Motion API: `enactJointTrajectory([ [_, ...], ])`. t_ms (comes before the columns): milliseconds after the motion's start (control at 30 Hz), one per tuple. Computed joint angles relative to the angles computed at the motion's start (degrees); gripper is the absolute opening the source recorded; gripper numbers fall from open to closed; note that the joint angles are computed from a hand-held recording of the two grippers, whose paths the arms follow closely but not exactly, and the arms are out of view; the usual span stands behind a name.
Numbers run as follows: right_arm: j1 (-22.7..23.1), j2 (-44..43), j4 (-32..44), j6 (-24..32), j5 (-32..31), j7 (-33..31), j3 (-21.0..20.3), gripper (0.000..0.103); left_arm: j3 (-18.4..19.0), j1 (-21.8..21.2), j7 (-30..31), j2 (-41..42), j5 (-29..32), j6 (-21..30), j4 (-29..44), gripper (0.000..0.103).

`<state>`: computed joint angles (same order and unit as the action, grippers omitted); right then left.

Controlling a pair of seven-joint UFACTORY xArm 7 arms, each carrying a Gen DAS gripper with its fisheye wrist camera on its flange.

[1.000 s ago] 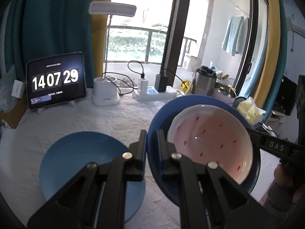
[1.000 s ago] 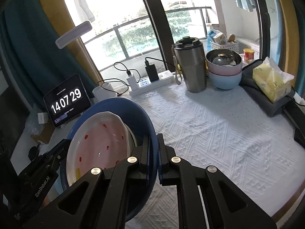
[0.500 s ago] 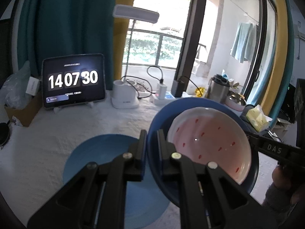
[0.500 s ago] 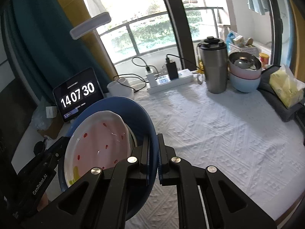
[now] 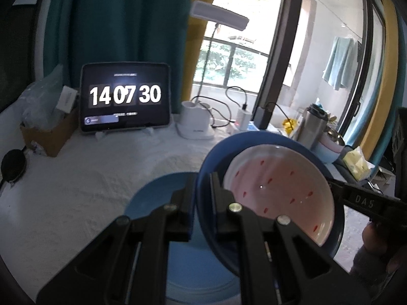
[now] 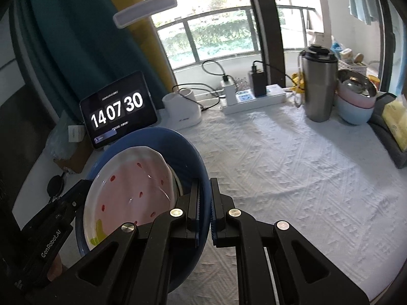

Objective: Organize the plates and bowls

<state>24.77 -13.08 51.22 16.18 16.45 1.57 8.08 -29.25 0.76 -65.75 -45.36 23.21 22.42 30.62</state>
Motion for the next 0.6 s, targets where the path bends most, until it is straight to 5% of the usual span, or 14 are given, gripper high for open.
enactJointTrajectory([
  [600,1.4,8.67,6.27,1.81,-3.67,4.73,3.93,0.01,5.44,-0.66,4.05,-5.46,-2.88,1.61,-6.7,0.008],
])
